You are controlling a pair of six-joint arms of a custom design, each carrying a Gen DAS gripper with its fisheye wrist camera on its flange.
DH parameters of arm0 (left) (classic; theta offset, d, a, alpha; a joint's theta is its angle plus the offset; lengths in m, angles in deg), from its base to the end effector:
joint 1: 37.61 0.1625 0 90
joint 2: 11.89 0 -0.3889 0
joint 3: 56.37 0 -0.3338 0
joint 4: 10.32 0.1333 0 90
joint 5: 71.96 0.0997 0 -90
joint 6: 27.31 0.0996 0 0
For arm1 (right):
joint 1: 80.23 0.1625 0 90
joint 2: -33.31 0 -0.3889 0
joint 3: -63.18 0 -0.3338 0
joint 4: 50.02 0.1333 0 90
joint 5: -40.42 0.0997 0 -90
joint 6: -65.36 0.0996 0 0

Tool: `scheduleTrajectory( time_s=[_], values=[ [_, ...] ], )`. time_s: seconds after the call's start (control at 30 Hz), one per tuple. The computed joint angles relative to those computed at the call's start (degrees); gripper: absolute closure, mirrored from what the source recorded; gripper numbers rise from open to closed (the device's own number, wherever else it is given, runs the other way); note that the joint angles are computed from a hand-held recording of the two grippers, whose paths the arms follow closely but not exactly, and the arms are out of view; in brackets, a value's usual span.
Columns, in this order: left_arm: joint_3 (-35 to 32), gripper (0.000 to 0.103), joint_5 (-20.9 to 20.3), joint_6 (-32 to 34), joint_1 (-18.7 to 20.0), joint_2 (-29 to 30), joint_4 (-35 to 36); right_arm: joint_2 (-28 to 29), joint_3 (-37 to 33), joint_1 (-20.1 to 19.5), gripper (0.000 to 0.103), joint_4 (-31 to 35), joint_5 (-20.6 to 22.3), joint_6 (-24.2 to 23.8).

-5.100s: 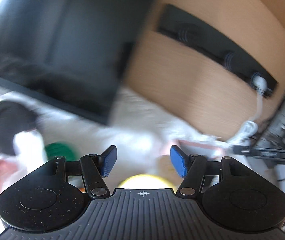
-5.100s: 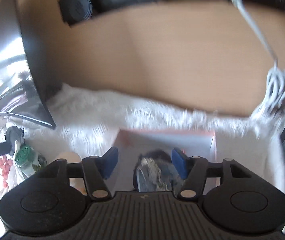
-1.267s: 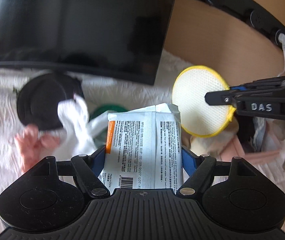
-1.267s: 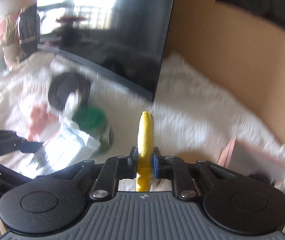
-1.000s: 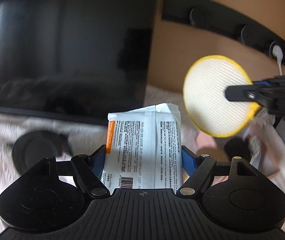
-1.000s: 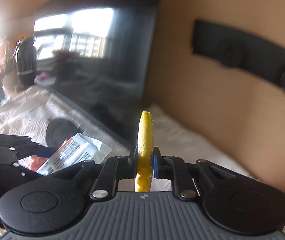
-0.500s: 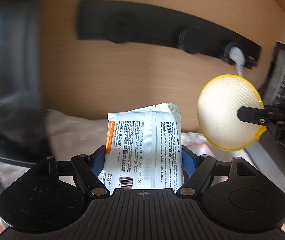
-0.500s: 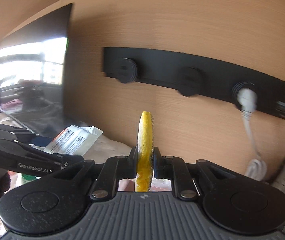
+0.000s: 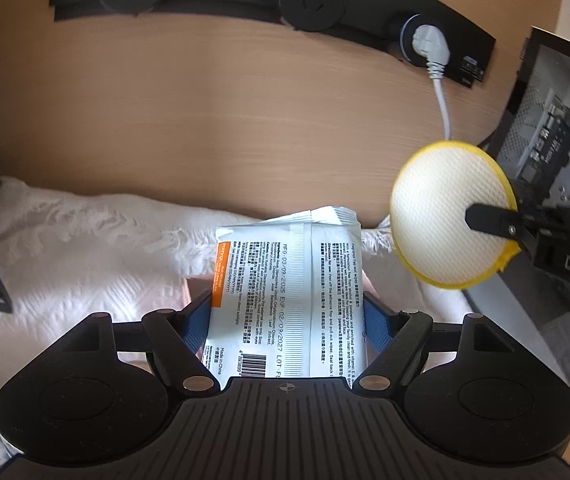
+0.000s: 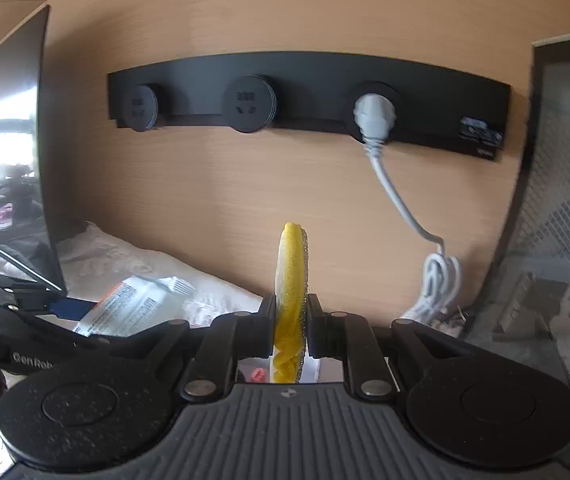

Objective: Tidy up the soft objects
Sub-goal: 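Carry packet and sponge into the pink box and open both grippers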

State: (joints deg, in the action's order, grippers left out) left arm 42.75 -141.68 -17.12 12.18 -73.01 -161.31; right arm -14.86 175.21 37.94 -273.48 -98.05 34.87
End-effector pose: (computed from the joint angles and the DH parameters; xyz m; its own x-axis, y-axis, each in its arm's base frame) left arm -0.2457 -0.5506 0.2505 -0.6859 0.6186 -0.3831 0.7271 0.6031 -0.3280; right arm 0.2893 -0.4158 0.2230 -0.7056 0.1074 0.7004 -0.6064 0.4198 -0.6753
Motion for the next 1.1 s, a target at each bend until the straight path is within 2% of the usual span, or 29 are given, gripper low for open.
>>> scheduleTrajectory(
  time_s=[0.2, 0.27, 0.37, 0.43, 0.53, 0.57, 0.73, 0.83, 0.97, 1.1],
  values=[
    [-1.0, 0.022, -3.6, -3.2, 0.3, 2.9, 2.7, -0.5, 1.2, -1.5, 0.089, -0.2, -0.1, 1.2],
    [-1.3, 0.022, -4.7, -2.2, 0.5, 4.3, 3.0, -0.5, 1.6, -1.8, 0.089, -0.3, 0.0, 1.5],
    [-3.0, 0.022, -5.1, 0.3, 1.1, 7.0, 7.2, -0.4, 1.8, -2.2, 0.088, 0.0, 0.2, 2.0],
    [-2.1, 0.02, -2.0, 3.0, 0.8, 8.4, 6.4, -0.6, 2.2, -2.5, 0.089, 0.6, 0.3, 2.8],
    [2.0, 0.019, 6.4, 8.0, -1.0, 9.5, -1.9, -0.7, 2.9, -3.1, 0.089, 2.8, 0.4, 4.2],
    [2.4, 0.019, 7.3, 7.7, -1.1, 9.5, -3.3, -0.6, 3.1, -3.3, 0.089, 3.6, 0.3, 4.5],
    [0.7, 0.019, 3.5, 3.6, 0.9, 7.4, -1.8, -0.2, 4.5, -5.1, 0.088, 8.0, 1.9, 8.0],
    [0.1, 0.02, 3.1, 2.4, 1.4, 6.2, -0.1, 0.9, 4.2, -6.4, 0.088, 9.8, 2.9, 9.1],
    [-0.7, 0.021, 1.4, 0.8, 1.9, 4.5, 4.8, 4.5, 1.8, -7.4, 0.088, 10.7, 1.0, 7.8],
    [-0.2, 0.021, 0.0, -0.2, 2.2, 3.2, 5.5, 7.7, -0.4, -7.8, 0.088, 10.7, -1.0, 5.4]
  ],
)
